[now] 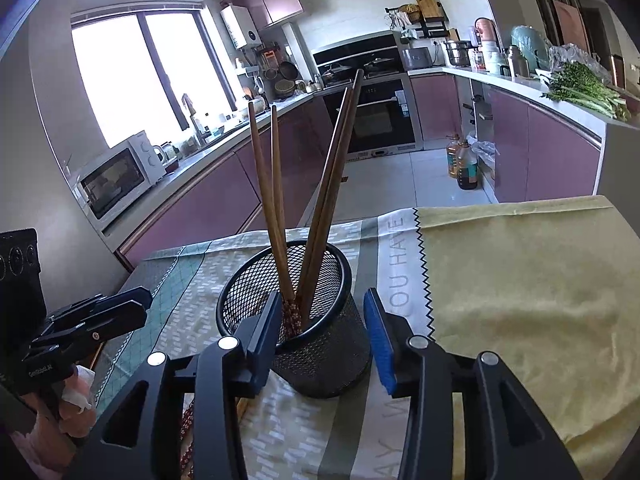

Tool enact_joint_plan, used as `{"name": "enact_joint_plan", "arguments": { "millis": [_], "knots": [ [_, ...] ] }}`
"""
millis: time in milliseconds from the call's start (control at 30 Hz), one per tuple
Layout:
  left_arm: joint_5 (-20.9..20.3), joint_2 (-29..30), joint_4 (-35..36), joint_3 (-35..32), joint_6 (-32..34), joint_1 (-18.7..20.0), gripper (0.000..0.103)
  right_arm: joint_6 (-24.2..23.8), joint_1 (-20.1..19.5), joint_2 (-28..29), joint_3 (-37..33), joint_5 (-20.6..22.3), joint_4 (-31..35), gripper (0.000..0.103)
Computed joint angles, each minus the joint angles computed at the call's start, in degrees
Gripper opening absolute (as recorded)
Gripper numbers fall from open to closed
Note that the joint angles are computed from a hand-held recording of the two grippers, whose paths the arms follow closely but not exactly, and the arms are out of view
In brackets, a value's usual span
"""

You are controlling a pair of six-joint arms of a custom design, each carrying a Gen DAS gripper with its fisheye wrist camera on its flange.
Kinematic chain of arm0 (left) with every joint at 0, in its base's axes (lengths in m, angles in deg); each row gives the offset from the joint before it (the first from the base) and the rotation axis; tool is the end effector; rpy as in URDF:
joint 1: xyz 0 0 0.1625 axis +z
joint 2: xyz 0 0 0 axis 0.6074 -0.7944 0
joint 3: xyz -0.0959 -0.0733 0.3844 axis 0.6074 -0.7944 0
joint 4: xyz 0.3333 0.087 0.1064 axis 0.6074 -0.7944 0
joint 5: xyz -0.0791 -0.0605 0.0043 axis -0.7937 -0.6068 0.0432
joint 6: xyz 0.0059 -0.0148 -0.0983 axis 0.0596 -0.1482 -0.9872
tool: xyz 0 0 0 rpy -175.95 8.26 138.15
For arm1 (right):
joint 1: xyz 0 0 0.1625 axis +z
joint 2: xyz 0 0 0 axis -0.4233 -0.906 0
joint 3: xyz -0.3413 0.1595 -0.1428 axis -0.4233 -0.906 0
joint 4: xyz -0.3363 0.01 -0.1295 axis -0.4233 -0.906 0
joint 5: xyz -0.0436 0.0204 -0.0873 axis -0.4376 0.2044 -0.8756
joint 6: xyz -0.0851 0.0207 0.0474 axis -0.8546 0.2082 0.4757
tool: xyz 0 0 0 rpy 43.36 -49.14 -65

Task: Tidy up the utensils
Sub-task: 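Open both grippers, releasing the chopsticks in the cup, and withdraw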

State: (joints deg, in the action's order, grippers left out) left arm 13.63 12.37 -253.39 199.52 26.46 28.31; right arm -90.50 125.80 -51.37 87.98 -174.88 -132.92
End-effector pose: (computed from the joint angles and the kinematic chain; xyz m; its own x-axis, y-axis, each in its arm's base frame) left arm -0.0697 -0.5713 0.2570 -0.8311 0.3155 -0.4580 0.5496 0.5914 -0.5900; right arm 0.2451 -0.6213 0.0558 -0.8236 -0.4733 0.3126 -0.5667 0.6631 -0.4891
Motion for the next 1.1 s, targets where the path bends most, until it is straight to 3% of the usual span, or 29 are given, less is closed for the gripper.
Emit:
{"name": "enact_joint_plan", "arguments": {
  "millis": [367, 900, 1100],
  "knots": [
    [-9.4, 6.4, 14.5, -12.1, -5.4, 3.9, 0.032, 0.5, -0.4, 0.1, -2.4, 1.7, 6.3, 0.043],
    [-9.2, 6.1, 13.3, -10.2, -6.7, 3.4, 0.035, -0.6, 0.5, -0.3, -2.3, 0.0, 8.3, 0.044],
    [-1.6, 4.1, 5.2, -4.8, -4.7, 1.3, 0.036, -0.7, 0.4, -2.5, 2.6, 0.9, 1.6, 0.048]
  ]
}}
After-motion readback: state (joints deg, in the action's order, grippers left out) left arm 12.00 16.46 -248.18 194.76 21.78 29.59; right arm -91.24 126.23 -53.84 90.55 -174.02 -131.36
